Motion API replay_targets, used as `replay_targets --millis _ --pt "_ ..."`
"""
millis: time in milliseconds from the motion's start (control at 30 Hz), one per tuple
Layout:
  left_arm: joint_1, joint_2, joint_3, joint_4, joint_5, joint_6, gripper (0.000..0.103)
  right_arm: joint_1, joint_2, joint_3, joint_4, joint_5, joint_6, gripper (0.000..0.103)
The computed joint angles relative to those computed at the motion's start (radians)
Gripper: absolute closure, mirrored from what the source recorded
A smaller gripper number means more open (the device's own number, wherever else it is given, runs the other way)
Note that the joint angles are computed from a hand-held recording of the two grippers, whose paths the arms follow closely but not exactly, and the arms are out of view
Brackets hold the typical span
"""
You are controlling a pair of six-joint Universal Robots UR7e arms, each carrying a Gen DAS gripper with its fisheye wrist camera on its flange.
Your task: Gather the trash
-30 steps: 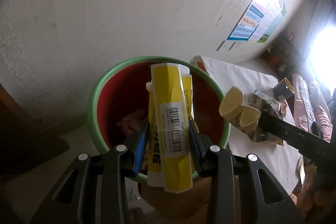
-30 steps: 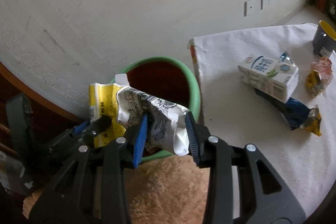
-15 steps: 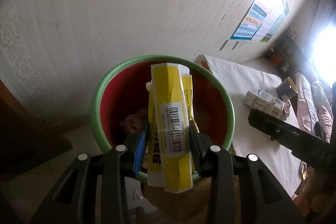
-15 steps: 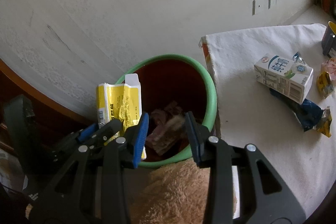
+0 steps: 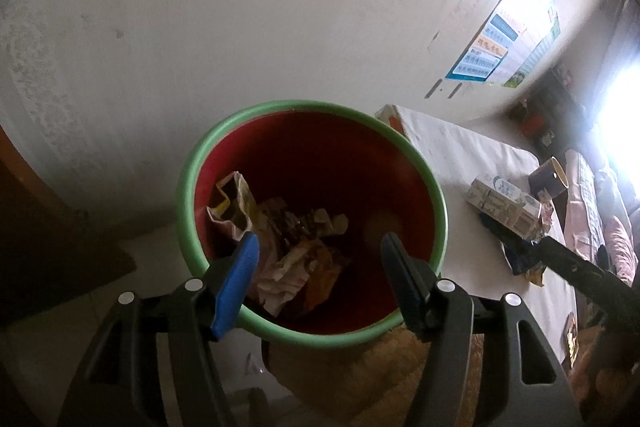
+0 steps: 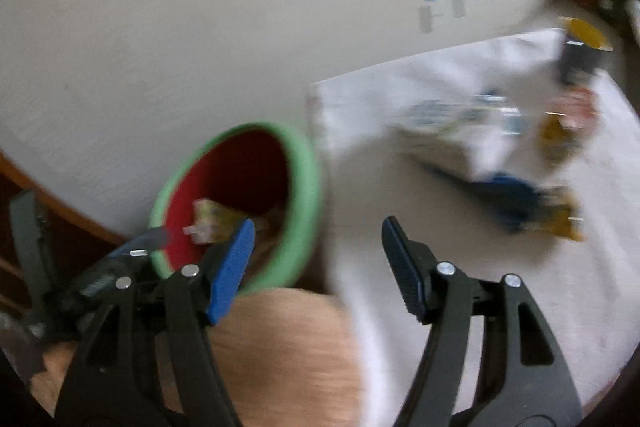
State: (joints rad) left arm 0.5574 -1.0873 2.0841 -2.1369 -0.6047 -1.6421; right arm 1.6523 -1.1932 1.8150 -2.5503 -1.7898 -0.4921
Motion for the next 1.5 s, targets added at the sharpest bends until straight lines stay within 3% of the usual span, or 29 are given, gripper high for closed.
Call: replay_targets --millis 233,367,533,567,600,700,867,1067,1233,1367,1500 --pt "0.003 0.038 -0.035 -0.016 -0.011 0.049 0.042 -0.124 0.027 -0.125 -0.094 -0.161 0.057 0.039" --pt "0.002 0.069 -0.062 -0.058 -0.027 0.107 0.042 -0.186 0.079 -0.229 0.024 -0.161 0.177 0.039" --pt "-0.013 0.104 -0.119 -0.008 -0.028 0.141 0.04 -0.219 0.126 -0.27 0.08 -0.139 0.207 0.039" --pt "-0.016 0.11 -0.131 0.0 -0.027 0.143 0.04 -0.225 0.127 -0.267 0.082 -0.126 0.203 0.04" --pt "-0.018 0.115 -0.139 0.001 -0.027 0.147 0.039 -0.225 0.125 -0.253 0.05 -0.124 0.183 0.054" --pt "-0.017 0.149 -0.182 -0.025 -0.03 0.203 0.039 -0.23 0.11 -0.234 0.055 -0.087 0.162 0.065" --pt "0.003 0.26 -0.296 -0.165 -0.035 0.426 0.037 -0.256 -0.007 -0.107 -0.037 -0.019 0.084 0.067" --pt "0.082 0.433 -0.527 -0.193 -0.045 0.617 0.036 -0.298 -0.177 0.081 -0.128 -0.008 -0.042 0.067" --pt "0.165 0.555 -0.767 -0.014 -0.072 0.546 0.032 -0.313 -0.212 0.106 -0.157 0.021 -0.074 0.066" --pt "0.213 0.621 -0.917 0.147 -0.109 0.421 0.03 -0.317 -0.205 0.119 -0.201 0.039 -0.123 0.066" --pt "0.237 0.661 -0.993 0.199 -0.143 0.344 0.028 -0.326 -0.2 0.127 -0.231 0.053 -0.157 0.066"
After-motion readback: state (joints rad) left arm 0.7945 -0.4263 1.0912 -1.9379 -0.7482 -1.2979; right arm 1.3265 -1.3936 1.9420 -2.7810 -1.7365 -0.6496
